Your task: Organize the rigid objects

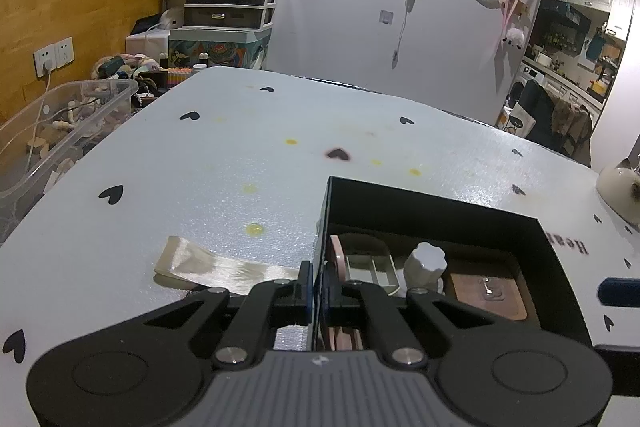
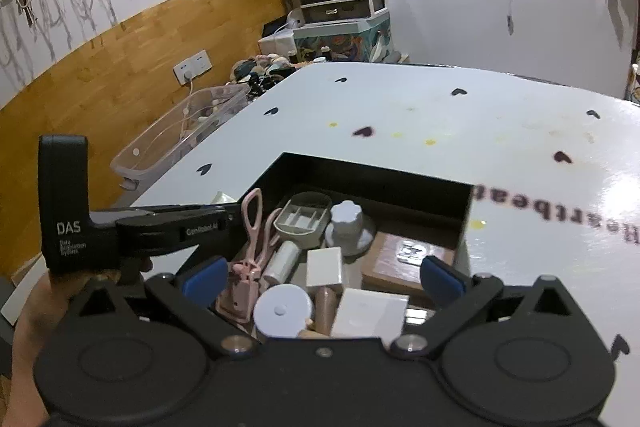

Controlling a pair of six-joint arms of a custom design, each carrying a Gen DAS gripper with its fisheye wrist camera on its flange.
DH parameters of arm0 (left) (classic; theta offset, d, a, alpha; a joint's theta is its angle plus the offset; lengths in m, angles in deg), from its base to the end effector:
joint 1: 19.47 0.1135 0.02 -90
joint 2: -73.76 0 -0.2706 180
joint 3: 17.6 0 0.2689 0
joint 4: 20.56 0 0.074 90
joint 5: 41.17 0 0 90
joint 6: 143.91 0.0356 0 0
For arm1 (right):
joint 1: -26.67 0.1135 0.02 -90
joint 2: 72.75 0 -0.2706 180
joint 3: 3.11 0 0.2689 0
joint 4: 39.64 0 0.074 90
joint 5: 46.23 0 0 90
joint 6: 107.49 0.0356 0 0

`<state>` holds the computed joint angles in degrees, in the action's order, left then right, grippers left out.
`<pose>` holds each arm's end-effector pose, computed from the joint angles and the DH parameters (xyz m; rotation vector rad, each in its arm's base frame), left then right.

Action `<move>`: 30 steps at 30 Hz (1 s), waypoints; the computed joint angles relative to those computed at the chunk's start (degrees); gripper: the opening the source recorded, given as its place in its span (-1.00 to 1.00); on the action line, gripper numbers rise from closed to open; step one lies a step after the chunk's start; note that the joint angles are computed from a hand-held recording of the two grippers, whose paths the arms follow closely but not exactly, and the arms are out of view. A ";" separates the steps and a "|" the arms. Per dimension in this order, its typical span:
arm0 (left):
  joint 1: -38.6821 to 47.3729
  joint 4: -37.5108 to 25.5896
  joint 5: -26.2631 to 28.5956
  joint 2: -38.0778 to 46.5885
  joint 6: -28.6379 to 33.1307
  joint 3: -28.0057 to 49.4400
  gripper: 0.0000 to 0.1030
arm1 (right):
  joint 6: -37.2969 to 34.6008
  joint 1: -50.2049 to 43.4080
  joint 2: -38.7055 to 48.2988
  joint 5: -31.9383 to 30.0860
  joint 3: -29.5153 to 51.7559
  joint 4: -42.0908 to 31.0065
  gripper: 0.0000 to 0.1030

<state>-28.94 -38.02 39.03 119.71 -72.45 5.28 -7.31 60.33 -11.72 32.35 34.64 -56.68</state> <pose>0.1609 -0.0207 0.1317 -0.2682 2.2506 -0.0641 0.1783 0.1272 0.1735 -0.5808 2.2636 0.6200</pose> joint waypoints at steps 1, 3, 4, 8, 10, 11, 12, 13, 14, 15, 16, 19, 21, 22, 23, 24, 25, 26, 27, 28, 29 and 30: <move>-0.06 -0.03 -0.14 0.12 0.03 0.06 -0.93 | -0.25 -0.24 -0.75 -0.01 -0.18 -0.48 1.00; -0.70 -0.22 -0.78 0.37 -0.17 0.27 -0.93 | -0.70 -0.33 -2.48 0.67 -0.72 -1.24 1.00; -0.95 -0.28 -1.05 0.56 -0.28 0.43 -0.93 | -0.96 -0.25 -3.32 1.19 -0.95 -1.67 1.00; -1.56 -0.53 -1.73 0.69 -0.50 0.59 -0.93 | -1.63 -0.29 -6.93 2.41 -1.66 -4.04 1.00; -1.63 -0.57 -1.75 0.71 -0.60 0.63 -0.93 | -1.55 -0.39 -8.66 2.66 -2.25 -4.62 1.00; -1.63 -0.59 -1.75 0.67 -0.62 0.62 -0.94 | -1.48 -0.40 -9.54 2.87 -2.44 -5.13 1.00; -1.71 -0.56 -1.82 0.75 -0.62 0.65 -0.94 | -1.56 -0.62 -10.41 2.91 -2.67 -5.59 1.00; -1.71 -0.56 -1.82 0.75 -0.62 0.65 -0.94 | -1.63 -0.84 -11.30 2.94 -2.93 -6.02 1.00; -1.73 -0.58 -1.92 0.71 -0.57 0.63 -0.94 | -1.60 -1.03 -12.17 2.93 -3.18 -6.44 1.00; -1.70 -0.58 -1.87 0.75 -0.54 0.67 -0.94 | -1.63 -1.15 -12.89 2.93 -3.47 -6.73 1.00; -1.72 -0.73 -1.94 0.69 -0.49 0.74 -0.94 | -1.66 -1.16 -13.75 3.06 -3.76 -7.13 1.00; -1.96 -1.47 -2.18 0.30 -0.53 0.96 -0.94 | -1.64 -0.62 -15.67 4.54 -4.42 -7.65 1.00; -1.91 -3.50 -2.01 -1.85 -1.08 1.16 -0.92 | -1.60 -0.48 -16.92 5.24 -4.88 -7.86 1.00; -2.20 -5.12 -2.32 -3.96 -1.30 1.14 -0.91 | -1.59 -0.56 -17.51 5.31 -5.05 -8.02 1.00; -2.92 -7.44 -3.15 -6.88 -1.55 1.18 -0.85 | -1.58 -0.66 -18.15 5.40 -5.27 -8.14 1.00; -4.18 -10.34 -4.42 -10.16 -2.06 1.43 -0.73 | -1.79 -1.09 -18.72 5.24 -5.57 -8.21 1.00; -5.35 -13.28 -5.55 -13.73 -2.45 1.58 -0.62 | -1.81 -1.20 -19.30 5.40 -5.82 -8.26 1.00; -6.90 -15.91 -7.00 -16.83 -3.04 1.82 -0.36 | -1.88 -1.24 -20.07 5.67 -6.15 -8.31 1.00; -9.47 -19.18 -9.46 -20.54 -3.91 2.21 -0.13 | -1.94 -1.14 -20.74 5.99 -6.34 -8.47 1.00; -12.21 -22.47 -12.26 -24.02 -4.88 2.58 -0.04 | -2.01 -1.03 -21.51 6.33 -6.65 -8.58 1.00; -15.33 -25.28 -15.28 -26.44 -6.22 3.07 0.06 | -1.94 -0.81 -22.21 6.72 -6.90 -8.71 1.00; -19.47 -28.92 -18.96 -29.28 -8.09 3.76 0.14 | -1.88 -0.76 -23.00 6.93 -7.21 -8.90 1.00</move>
<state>-48.41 -66.94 20.06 90.44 -80.54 9.04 -9.18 59.57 -34.71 39.27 27.42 -65.57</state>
